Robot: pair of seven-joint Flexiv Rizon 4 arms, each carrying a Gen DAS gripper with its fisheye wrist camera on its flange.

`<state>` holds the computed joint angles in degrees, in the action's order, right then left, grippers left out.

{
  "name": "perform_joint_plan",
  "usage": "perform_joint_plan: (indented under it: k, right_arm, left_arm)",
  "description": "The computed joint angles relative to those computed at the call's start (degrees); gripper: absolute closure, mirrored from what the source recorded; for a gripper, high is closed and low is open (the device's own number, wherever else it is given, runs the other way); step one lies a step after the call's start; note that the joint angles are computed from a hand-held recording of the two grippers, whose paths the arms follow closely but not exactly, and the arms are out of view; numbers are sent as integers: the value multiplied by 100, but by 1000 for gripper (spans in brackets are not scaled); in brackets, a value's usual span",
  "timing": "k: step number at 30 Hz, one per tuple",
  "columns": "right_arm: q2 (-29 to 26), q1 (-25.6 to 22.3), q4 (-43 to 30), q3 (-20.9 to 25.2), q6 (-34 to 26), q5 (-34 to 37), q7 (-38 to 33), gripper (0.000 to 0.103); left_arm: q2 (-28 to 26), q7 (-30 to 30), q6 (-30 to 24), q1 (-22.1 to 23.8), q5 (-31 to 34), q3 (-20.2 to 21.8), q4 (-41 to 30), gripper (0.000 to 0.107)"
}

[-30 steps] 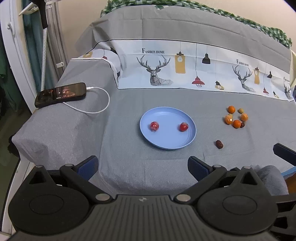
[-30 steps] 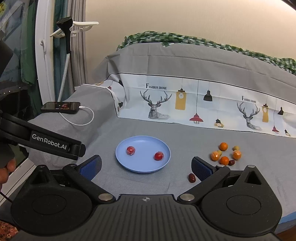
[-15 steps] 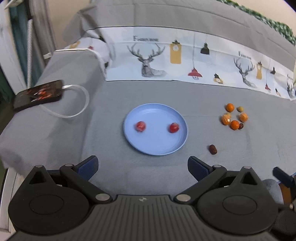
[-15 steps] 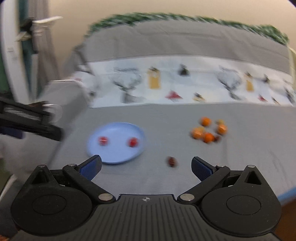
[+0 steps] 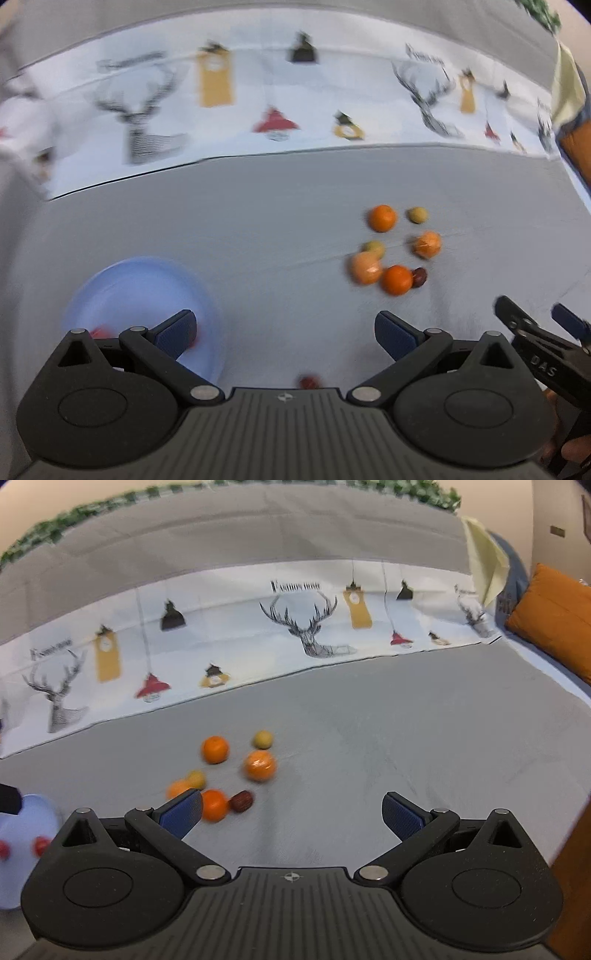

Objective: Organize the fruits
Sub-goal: 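Grasp a wrapped mandarin with the left tool while the right tool grasps another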

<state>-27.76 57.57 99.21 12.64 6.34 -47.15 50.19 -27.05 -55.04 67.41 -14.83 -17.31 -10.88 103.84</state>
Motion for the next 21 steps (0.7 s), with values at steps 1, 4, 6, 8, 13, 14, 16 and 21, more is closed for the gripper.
perform_joint_plan:
  k: [1,4,6,8,13,14,16,21]
  right_arm:
    - [101,-206,309,0,369,-24,21,1]
    - [201,-660,832,-48,1215,-96,49,1]
    - [220,-929,1106,-130,1778,-246,57,1]
    - [190,-1160,1296,-219,2261,-395,-42,1]
    - [-55,-1450,1410,-473,2938,-870,-442,1]
    - [-141,-1507,1391,-522,3069,-949,-587,1]
    - [-258,-1578,1344,-595,3250,-1002,-796,1]
    - [-426,-1699,1332,-800,3648,-1297,-772,1]
  left_arm:
    - [-268,-107,-68,-183,191,78,-296,4]
    - [-903,-470,-238,-636,687,349,-1033,4]
    - [-1245,-632,-485,-804,875,429,-1486,4]
    - [-1543,-645,-682,-858,950,387,-1867,4]
    - [-2145,-779,-1436,-1034,1103,455,-2740,4]
    - [-2264,-827,-1582,-1078,1148,498,-2908,4]
    - [-2424,-901,-1547,-1088,1187,507,-3053,4]
    - [-2736,-1233,-1914,-977,938,452,-3547,4]
